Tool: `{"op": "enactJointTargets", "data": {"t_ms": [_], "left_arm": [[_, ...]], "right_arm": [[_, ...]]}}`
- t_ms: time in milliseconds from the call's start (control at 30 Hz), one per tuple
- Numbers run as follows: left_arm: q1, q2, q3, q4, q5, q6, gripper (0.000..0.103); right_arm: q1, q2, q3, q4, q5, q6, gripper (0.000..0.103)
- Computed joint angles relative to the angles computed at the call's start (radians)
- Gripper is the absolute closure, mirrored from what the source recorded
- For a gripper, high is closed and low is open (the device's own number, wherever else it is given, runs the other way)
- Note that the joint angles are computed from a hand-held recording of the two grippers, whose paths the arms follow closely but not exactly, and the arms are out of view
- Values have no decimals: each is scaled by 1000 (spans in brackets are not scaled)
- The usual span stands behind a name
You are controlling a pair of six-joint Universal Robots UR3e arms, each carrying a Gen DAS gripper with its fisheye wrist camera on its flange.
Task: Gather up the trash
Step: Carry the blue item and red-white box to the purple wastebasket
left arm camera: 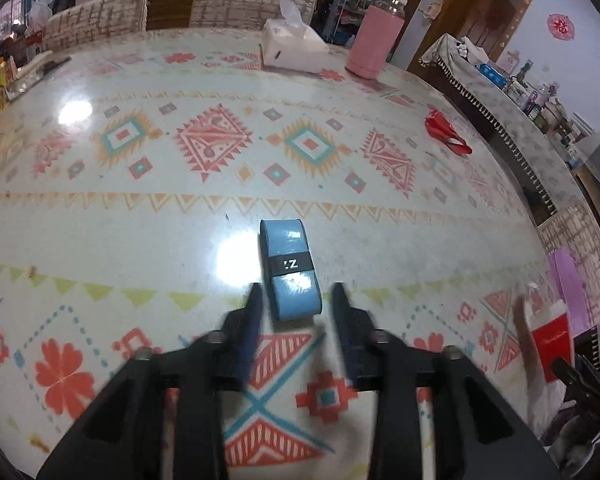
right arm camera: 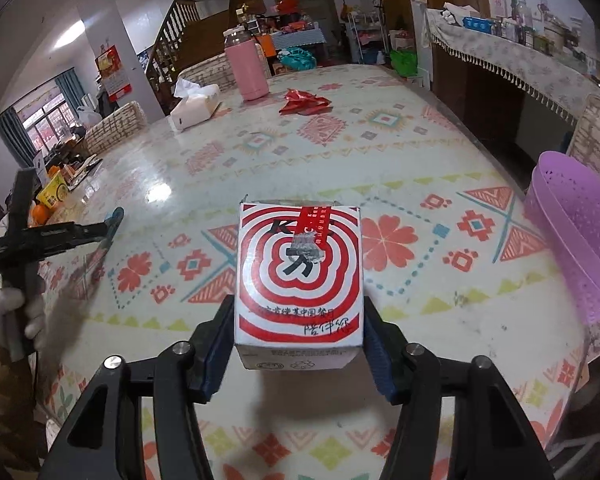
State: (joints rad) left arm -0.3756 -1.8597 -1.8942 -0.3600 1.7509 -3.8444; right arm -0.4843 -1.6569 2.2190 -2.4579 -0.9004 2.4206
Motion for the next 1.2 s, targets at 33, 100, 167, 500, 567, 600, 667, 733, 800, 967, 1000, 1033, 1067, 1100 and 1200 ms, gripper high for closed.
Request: {"op": "enactJointTargets", "data": {"t_ms": [33, 100, 167, 500, 567, 600, 667, 733, 800, 967, 1000, 1033, 1067, 1100, 1200], "left_arm": [[-24, -1, 30, -38, 57, -12, 37], [-53, -20, 88, -98, 148, -19, 25], [-65, -68, 178, -184, 184, -19, 25], [-69, -236, 370, -297, 185, -40, 78], [-70, -214, 331, -251, 150, -51, 78], [-78, -212, 334, -256, 157, -55, 78], [-112, -195, 328, -254, 188, -70, 78], [-129, -166, 302, -214, 182, -87, 78], [-146, -151, 294, -189, 183, -102, 78], [-238, -189, 405, -234, 279, -116, 78], [-254, -197, 423, -244, 297, -117, 78], [-278, -215, 459, -262, 321, -115, 78], [-294, -231, 492, -279, 334, -113, 78], [-309, -246, 524, -301, 346, -112, 78], [-348, -296, 620, -372, 388, -110, 78]], "right_arm": [[-3, 1, 3, 4, 8, -6, 35], [-3, 8, 2, 21, 24, -21, 29], [9, 19, 3, 3, 21, -14, 27], [134, 141, -99, -84, -68, 80, 25], [171, 168, -111, -128, -106, 94, 26], [184, 176, -114, -140, -120, 95, 32], [205, 186, -100, -191, -145, 93, 35], [207, 180, -75, -240, -150, 90, 36], [190, 162, -51, -258, -129, 80, 36], [94, 71, -12, -194, -17, 46, 36], [72, 47, -4, -171, 5, 35, 36], [51, 22, 5, -150, 24, 24, 36], [38, 3, 11, -130, 35, 18, 36], [23, -18, 14, -101, 48, 7, 36], [-16, -74, 28, -27, 74, -25, 36]]}}
